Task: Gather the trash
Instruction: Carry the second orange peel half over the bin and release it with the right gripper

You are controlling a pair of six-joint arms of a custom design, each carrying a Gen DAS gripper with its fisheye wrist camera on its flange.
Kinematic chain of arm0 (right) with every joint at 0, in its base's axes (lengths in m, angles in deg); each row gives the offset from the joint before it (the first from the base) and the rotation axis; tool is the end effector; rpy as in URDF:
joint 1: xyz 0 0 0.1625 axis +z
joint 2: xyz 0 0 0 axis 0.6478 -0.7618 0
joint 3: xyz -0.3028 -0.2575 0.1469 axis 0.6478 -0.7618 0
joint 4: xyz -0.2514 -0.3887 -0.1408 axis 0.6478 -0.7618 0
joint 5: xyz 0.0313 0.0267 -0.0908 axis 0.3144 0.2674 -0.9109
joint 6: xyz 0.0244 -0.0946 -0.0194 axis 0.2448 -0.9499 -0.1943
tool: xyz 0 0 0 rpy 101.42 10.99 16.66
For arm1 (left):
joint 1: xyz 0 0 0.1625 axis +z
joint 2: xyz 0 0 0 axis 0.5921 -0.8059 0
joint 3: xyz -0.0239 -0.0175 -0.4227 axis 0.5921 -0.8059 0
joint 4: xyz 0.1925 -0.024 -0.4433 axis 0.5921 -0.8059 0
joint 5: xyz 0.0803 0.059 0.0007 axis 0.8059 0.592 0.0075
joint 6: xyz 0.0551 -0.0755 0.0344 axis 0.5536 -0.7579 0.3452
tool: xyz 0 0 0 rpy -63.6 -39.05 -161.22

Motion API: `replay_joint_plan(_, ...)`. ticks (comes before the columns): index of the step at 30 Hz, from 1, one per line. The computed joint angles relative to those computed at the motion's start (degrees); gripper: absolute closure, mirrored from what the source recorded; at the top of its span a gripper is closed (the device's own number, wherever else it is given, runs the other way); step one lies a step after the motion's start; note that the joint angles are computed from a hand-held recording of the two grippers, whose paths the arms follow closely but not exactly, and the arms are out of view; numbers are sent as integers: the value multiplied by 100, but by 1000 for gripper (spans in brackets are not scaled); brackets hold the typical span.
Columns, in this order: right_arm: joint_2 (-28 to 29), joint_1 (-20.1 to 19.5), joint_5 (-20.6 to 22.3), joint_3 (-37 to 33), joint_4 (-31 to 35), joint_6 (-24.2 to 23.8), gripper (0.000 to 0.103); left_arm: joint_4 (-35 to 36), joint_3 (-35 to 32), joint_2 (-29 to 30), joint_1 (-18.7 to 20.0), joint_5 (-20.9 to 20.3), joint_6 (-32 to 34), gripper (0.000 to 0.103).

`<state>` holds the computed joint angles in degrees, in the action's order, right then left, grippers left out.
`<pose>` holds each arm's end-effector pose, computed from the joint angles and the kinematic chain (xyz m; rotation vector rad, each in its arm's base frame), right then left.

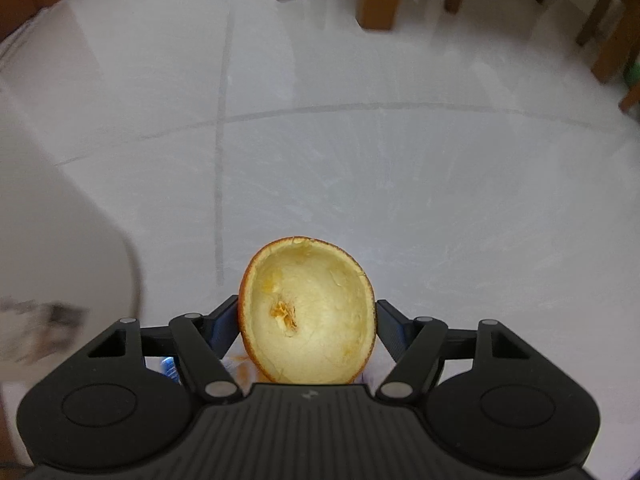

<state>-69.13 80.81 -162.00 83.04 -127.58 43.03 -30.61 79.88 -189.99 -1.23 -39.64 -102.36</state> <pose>0.3136 -0.3942 0.2700 0.4463 -2.3582 0.3268 -0.2088 -0.3706 0.4639 0.2215 2.2880 -0.0305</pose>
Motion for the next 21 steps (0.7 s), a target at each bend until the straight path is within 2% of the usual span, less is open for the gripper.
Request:
replay_joint_plan(6,89,969,335,-840,928,143,28,-6,27,3,-19,65,-23,92)
replay_joint_plan(11,553,1587,789,-1524,951,-199,28,-31,43,-42,-14,71,6,92)
replay_joint_plan(16,1098,1892,1280,-2000,811,-589,28,-48,44,-53,-17,53,41,92)
replay_joint_plan(21,1540,1962,1741,-2248,605,-910,24,-83,47,-59,0,33,62,92)
